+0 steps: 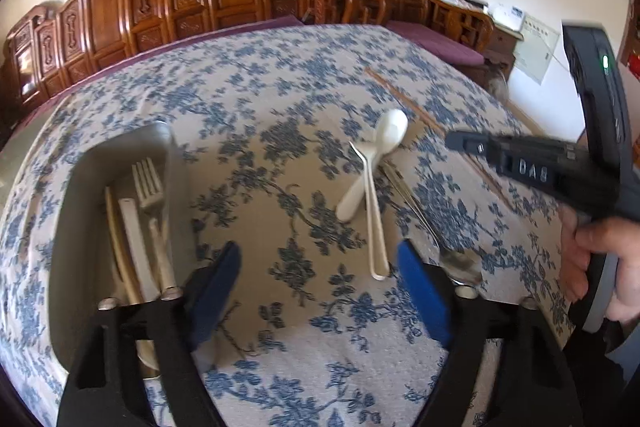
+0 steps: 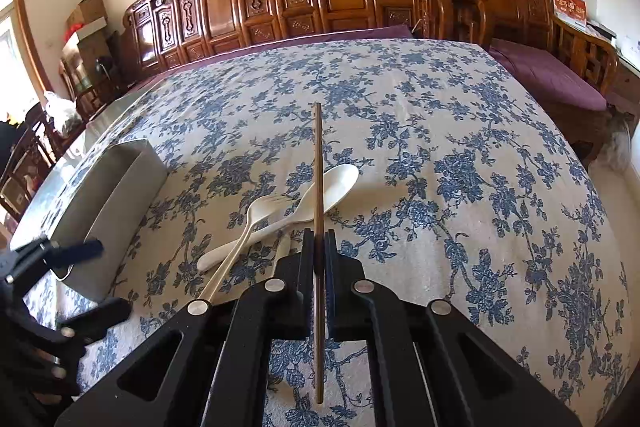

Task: Organize utensils
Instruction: 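Grasp a white plastic fork with the left gripper while the right holds the chopstick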

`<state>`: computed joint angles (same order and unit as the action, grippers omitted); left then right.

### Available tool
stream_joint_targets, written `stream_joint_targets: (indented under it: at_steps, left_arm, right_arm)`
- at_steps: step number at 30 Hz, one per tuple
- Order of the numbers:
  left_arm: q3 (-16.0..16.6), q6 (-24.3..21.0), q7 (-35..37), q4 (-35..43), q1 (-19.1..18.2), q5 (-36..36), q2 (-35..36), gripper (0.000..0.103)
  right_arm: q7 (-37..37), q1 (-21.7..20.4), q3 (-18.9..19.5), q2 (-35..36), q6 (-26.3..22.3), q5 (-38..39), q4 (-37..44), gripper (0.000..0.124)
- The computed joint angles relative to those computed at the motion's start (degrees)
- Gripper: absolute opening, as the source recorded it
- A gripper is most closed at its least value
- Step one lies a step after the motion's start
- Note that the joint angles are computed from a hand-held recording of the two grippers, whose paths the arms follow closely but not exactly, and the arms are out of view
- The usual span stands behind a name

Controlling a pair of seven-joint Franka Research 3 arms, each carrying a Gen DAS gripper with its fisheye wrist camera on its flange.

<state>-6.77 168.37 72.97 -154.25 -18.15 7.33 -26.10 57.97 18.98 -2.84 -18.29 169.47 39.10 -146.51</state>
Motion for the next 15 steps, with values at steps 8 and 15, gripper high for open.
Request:
stream_joint_targets:
  at_steps: [8,15]
  left_arm:
    - [-0.02,-1.02,2.98,3.0,-2.64,-2.14,4.47,0.04]
    - [-1.6,-2.24,4.91,6.07,-2.32,-2.66,8.67,0.028]
  right_arm:
    - [0.49,-0.2,-0.17,-0.54,-0.4,0.31,0.12,0.006]
    - [0.94,-0.35,-0.57,0.18,-0.88,0.91,0.61,0.006]
